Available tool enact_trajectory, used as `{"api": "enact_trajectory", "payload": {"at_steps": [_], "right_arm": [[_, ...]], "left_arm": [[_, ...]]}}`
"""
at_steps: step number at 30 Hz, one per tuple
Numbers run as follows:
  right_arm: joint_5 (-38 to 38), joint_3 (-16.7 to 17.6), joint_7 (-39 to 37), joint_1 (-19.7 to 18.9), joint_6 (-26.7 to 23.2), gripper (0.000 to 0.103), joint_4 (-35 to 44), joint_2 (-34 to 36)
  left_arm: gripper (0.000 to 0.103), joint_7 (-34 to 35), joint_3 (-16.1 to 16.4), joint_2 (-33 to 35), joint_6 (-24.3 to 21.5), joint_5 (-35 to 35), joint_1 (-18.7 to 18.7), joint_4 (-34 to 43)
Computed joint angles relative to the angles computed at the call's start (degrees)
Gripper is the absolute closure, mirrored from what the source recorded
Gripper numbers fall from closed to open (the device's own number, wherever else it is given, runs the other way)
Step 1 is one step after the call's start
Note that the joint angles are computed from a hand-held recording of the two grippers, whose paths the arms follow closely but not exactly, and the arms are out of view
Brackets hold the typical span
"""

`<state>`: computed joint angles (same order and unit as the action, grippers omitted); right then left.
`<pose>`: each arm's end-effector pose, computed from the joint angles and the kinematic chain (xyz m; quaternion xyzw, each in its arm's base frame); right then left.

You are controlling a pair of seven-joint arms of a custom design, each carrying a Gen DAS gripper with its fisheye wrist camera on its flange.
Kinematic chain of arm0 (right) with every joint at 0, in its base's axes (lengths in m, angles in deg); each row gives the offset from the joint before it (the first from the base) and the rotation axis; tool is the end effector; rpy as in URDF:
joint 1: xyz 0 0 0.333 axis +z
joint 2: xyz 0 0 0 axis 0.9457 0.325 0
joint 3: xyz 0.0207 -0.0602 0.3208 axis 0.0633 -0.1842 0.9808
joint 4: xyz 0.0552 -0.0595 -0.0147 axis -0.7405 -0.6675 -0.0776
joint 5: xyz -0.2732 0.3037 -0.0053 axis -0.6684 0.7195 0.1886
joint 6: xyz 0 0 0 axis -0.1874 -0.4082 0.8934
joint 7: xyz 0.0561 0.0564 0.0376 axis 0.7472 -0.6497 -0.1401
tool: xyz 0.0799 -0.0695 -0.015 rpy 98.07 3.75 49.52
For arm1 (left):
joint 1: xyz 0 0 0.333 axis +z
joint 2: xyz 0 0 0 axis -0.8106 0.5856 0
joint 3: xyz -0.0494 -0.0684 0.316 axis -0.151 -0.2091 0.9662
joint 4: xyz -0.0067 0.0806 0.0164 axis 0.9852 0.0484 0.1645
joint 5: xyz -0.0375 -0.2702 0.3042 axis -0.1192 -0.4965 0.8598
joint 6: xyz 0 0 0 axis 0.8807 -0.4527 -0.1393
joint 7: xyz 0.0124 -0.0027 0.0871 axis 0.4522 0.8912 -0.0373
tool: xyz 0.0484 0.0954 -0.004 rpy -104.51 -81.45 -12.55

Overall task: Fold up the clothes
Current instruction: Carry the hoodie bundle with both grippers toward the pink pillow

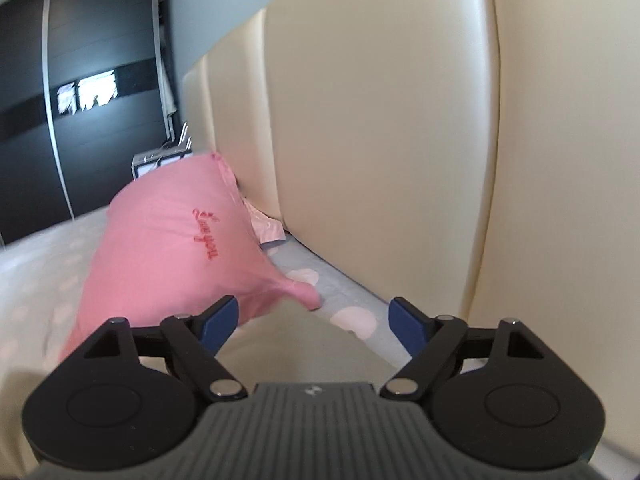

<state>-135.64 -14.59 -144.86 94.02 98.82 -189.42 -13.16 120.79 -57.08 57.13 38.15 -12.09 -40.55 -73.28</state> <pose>0.5359 0.2495 0.6399 -0.2966 0.7908 -0.4868 0.2229 0.7746 -0.0315 0.4979 0.4706 -0.7371 0.4205 0.2417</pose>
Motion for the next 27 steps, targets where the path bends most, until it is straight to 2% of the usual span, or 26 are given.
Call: {"api": "enact_trajectory", "payload": {"at_steps": [2, 7, 10, 14, 17, 20, 23, 27], "right_arm": [[1.2, 0.4, 0.0, 0.4, 1.2, 0.027, -2.9, -1.9], [5.4, 2.1, 1.3, 0.9, 4.5, 0.031, -8.1, -4.0], [7.3, 2.1, 0.8, 1.0, 7.9, 0.031, -9.7, -3.7], [9.6, 1.9, -3.0, 1.4, 8.1, 0.031, -7.5, -0.1], [15.1, 0.6, -5.2, 1.5, 6.8, 0.031, -6.2, 2.0], [19.9, -0.5, -3.0, 1.2, 8.3, 0.030, -7.9, 2.0], [21.1, -1.2, 1.9, 0.6, 10.8, 0.024, -9.8, 1.6], [22.2, -0.8, 2.2, 1.0, 7.5, 0.022, -7.2, 3.2]], "left_arm": [[0.075, 0.9, 0.4, -0.5, -0.5, 0.7, 0.6, 0.4], [0.075, 9.1, 0.8, -6.6, 2.7, -1.3, 3.3, -6.2], [0.075, 12.6, 1.0, -8.9, 2.1, -3.6, 4.0, -7.9], [0.075, 16.3, 2.0, -12.0, 3.4, -3.3, 1.9, -11.5], [0.075, 16.9, 3.4, -13.4, 5.1, -0.6, -0.8, -14.1], [0.075, 15.7, 4.7, -13.5, 7.7, 3.7, -3.9, -15.6], [0.075, 13.8, 5.4, -12.3, 9.3, 7.1, -5.9, -15.3], [0.075, 13.6, 5.3, -13.2, 9.8, 8.5, -5.9, -16.4]]}}
